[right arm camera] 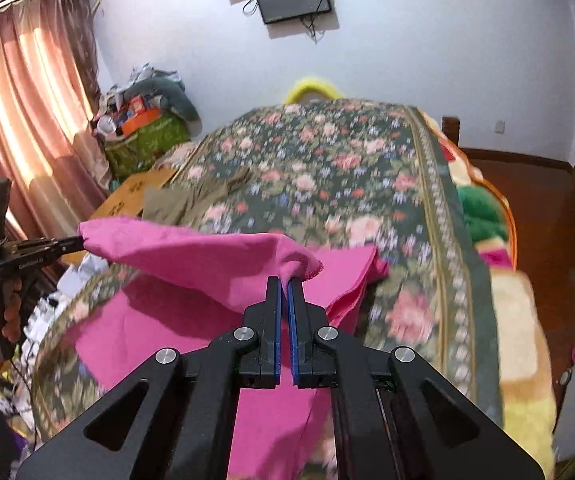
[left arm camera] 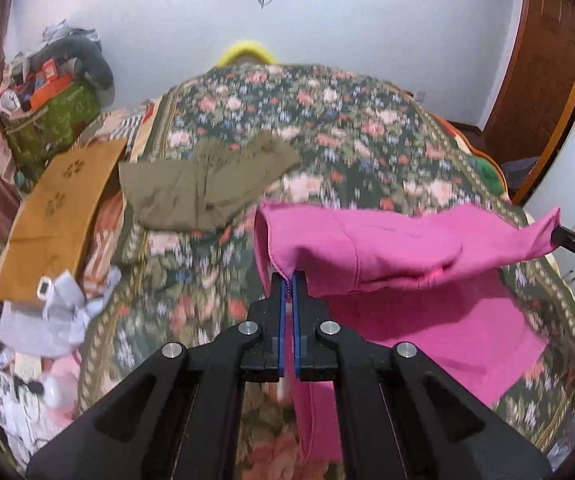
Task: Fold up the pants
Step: 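Lift the pink pants edge with both grippers and fold it over, then release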
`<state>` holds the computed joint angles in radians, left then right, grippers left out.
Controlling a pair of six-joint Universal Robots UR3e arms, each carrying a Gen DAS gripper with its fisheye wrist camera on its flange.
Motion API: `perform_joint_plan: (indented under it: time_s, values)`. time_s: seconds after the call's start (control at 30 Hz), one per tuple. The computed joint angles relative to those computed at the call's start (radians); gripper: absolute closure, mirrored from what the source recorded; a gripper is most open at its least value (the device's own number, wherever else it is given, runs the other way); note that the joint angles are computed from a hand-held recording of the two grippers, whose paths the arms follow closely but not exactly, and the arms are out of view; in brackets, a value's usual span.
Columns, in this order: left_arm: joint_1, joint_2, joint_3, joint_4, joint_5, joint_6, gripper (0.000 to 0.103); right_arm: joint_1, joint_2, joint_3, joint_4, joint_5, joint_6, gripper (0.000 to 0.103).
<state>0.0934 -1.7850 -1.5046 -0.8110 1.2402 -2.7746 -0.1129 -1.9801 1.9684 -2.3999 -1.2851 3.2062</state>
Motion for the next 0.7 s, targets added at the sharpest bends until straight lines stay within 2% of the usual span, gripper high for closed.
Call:
perform_joint_plan:
  time_s: [0.1,0.5,0.7]
  values:
    - [0.025,0.062,-0.114,0.012,-0.01,0.032,0.1,0.043,-0.028,0.061,-0.01,-0.045,0.009,0.1]
    - [0.035,0.187,-0.305,0.038,-0.023,0.093,0.1,0.061,-0.174,0.226,0.048,-0.131,0.032,0.099]
    - [0.025,0.219,-0.358,0.06,0.014,0.1,0.099,0.031,-0.284,0.257,0.155,-0.112,0.028,0.098]
